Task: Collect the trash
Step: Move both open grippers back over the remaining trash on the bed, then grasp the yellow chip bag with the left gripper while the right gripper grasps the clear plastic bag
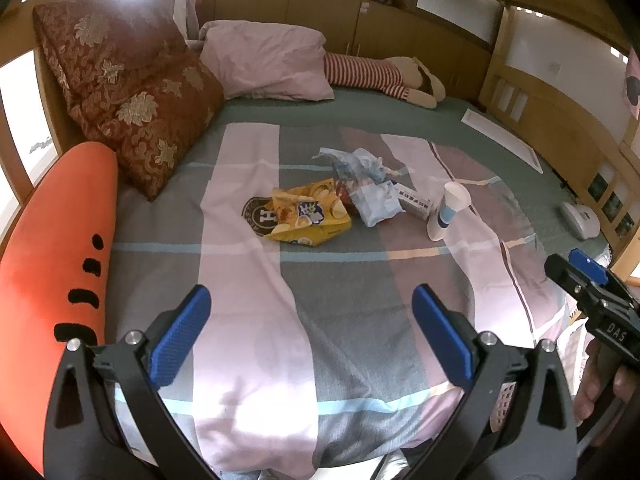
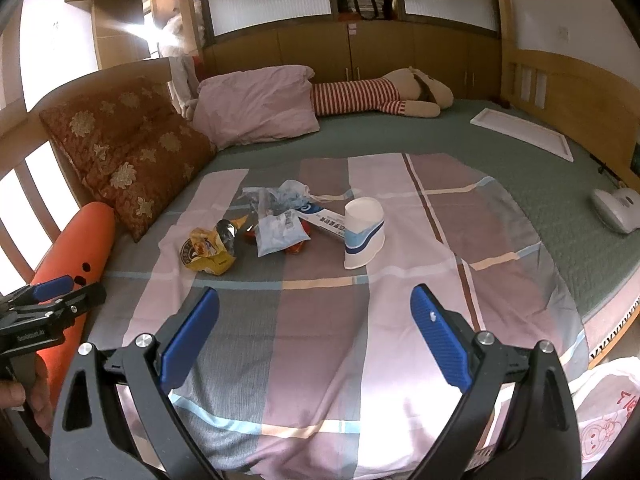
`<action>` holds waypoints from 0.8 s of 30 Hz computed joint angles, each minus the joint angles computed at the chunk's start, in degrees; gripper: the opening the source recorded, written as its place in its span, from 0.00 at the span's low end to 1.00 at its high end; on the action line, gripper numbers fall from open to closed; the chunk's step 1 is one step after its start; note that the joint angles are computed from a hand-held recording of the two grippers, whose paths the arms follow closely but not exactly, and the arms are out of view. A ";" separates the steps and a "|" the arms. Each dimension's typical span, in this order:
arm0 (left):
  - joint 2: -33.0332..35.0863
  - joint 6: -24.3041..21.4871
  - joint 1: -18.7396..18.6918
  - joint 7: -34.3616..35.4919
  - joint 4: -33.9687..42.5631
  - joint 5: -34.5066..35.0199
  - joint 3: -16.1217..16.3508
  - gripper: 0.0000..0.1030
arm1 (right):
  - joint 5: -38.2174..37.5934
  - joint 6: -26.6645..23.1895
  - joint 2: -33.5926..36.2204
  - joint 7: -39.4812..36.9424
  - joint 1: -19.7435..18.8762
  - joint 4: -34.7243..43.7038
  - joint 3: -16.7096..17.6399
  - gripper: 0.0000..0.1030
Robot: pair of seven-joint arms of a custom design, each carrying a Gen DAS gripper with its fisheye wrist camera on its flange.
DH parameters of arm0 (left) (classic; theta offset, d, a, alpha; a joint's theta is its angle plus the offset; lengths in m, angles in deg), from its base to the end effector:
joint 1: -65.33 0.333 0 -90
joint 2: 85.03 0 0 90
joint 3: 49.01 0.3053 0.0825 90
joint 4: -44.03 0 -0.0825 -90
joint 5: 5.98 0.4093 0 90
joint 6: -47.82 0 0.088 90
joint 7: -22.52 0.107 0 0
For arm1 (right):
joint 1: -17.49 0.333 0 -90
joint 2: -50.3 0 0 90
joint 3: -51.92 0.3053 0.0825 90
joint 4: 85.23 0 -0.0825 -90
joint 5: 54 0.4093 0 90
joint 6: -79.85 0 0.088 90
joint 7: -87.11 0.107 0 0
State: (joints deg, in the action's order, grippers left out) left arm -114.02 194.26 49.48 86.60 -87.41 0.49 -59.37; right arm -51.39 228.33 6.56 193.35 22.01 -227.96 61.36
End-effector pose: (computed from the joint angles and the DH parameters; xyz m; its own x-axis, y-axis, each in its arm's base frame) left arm 0.4254 -0.2265 0.6119 -0.1338 -0.9840 0.1181 -0.7222 0.0152 -0.6915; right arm 0.3919 0.1114 0.6210 0.0050 -0.9894 -0.1451 -0.6602 0.1057 -0.7436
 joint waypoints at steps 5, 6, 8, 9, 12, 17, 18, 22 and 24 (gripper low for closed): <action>0.22 -0.48 0.13 -0.23 0.21 0.32 -0.25 0.97 | -0.12 0.12 -0.09 0.04 -0.07 -0.11 0.03 0.91; 0.37 -0.57 0.27 -0.45 0.33 0.53 -0.40 0.97 | -0.20 0.17 -0.05 0.15 -0.17 -0.08 0.14 0.91; 1.26 -0.47 0.40 -0.94 0.92 0.64 -0.57 0.97 | -0.42 0.24 0.67 0.32 -0.32 0.41 0.36 0.91; 2.44 -0.60 0.39 -0.98 1.85 0.57 -0.59 0.97 | -0.65 0.17 1.23 0.25 -0.39 0.85 0.45 0.91; 7.64 -1.77 -0.35 0.88 6.50 -0.97 -0.07 0.97 | -0.90 0.27 4.91 -0.07 -0.15 3.84 0.38 0.91; 18.29 -3.48 2.62 -2.25 15.91 5.25 -2.64 0.97 | -3.65 -0.27 17.79 -0.50 -0.63 14.03 0.65 0.91; 20.62 -3.75 2.85 -2.62 17.74 5.89 -2.68 0.97 | -3.86 -0.50 20.22 -0.85 -0.08 15.89 0.21 0.91; 27.35 -3.43 3.39 -3.89 22.63 5.38 -2.04 0.97 | -1.15 -0.06 30.37 -2.94 3.39 22.96 -2.65 0.91; 30.39 -4.42 3.46 -5.81 25.30 8.24 -2.05 0.97 | -1.13 -1.01 35.86 -3.26 4.47 27.09 -3.38 0.91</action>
State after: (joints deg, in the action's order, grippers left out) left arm -83.64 189.84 52.94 80.80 -62.11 8.73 -61.43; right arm -52.52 227.32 42.42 190.09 26.48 -200.87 57.98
